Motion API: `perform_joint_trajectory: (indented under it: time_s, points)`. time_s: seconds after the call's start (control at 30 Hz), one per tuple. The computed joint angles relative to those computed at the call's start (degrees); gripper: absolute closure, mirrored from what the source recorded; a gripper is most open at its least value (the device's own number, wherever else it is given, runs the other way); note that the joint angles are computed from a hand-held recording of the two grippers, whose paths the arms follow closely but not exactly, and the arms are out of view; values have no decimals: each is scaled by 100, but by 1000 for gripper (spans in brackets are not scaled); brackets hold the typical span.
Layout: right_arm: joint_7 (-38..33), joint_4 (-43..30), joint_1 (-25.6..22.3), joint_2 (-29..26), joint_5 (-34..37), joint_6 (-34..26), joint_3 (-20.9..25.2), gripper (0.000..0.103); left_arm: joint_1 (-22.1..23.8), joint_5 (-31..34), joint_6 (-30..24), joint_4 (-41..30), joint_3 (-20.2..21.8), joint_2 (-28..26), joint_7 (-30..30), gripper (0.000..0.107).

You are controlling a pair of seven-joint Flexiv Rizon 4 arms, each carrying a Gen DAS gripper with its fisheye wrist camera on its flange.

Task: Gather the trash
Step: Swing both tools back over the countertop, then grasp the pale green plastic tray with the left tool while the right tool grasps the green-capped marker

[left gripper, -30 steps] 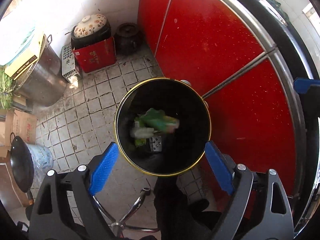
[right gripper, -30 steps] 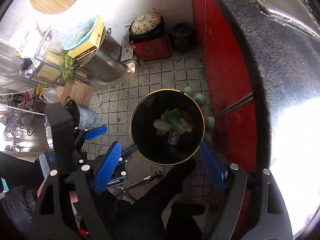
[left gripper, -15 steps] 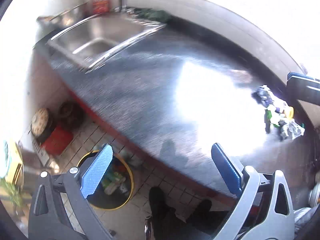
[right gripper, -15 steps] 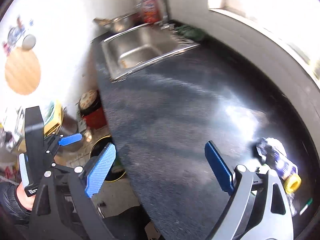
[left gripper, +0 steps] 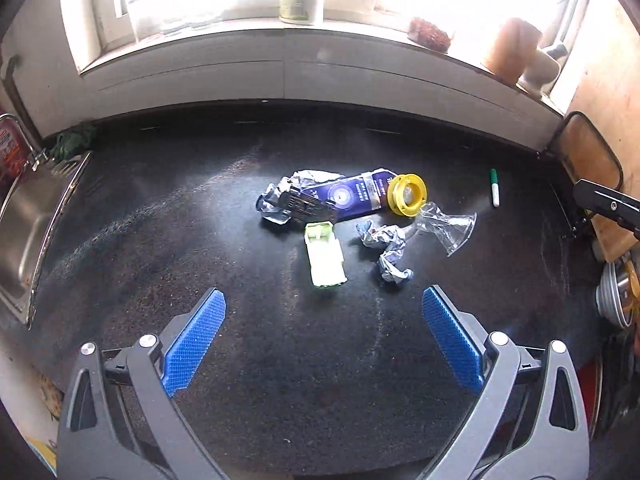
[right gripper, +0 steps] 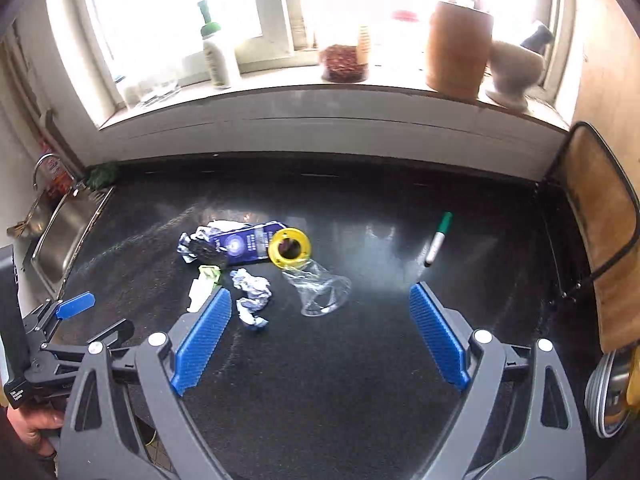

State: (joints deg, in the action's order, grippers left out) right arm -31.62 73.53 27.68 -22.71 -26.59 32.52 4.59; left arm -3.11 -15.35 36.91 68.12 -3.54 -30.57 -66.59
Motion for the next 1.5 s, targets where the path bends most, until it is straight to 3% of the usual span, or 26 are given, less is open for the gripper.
perform_joint_trajectory:
  time_s: [0.23,0.5,0.63,0.83,1.0,1.13,1.17,1.23,1.27,1.3,1.33,1.37,1.5]
  points:
    - [331,770,-242,473,-15,131,48,15,-203,351,-119,-269,96,-224,-189,11]
    - [185,697,-458,213,181,203,15,15,-373,701,-184,-867,211,-857,-629,11]
    - [60,575,-608,-95,348,225,-65,15,-435,814,-112,-1276,259,-1329,-903,11]
    - [-109,-20,-844,-880,746,28,-220,15,-516,1012,-611,-2170,373,-2029,-1237,11]
    - [-306,-620,-1035,-1517,1032,-278,-297,17,-521,1086,-851,-2548,370,-2318,-1281,11]
    - [-403,-1005,-1095,-1865,1093,-499,-392,22,-539,1140,-679,-2632,355,-2407,-1245,11]
    - [-469,-1060,-1103,-1916,1059,-480,-413,25,-541,1141,-661,-2653,348,-2422,-1227,12]
    - [-498,-1062,-1091,-1930,994,-370,-460,49,-551,1143,-584,-2646,337,-2423,-1201,19]
    - [-494,-1071,-1083,-1933,963,-332,-482,76,-564,1144,-517,-2629,323,-2418,-1175,30]
    - [-510,-1115,-1072,-1946,952,-377,-481,89,-578,1149,-438,-2562,313,-2371,-1147,38]
    - [-531,-1178,-1057,-1969,946,-476,-479,89,-595,1153,-367,-2501,307,-2322,-1122,66]
    - [-547,-1198,-1049,-1981,946,-485,-473,89,-619,1178,-411,-2527,340,-2312,-1129,75]
    - [-647,-1071,-987,-1881,914,-400,-442,89,-541,1002,-587,-2507,262,-2242,-1174,75]
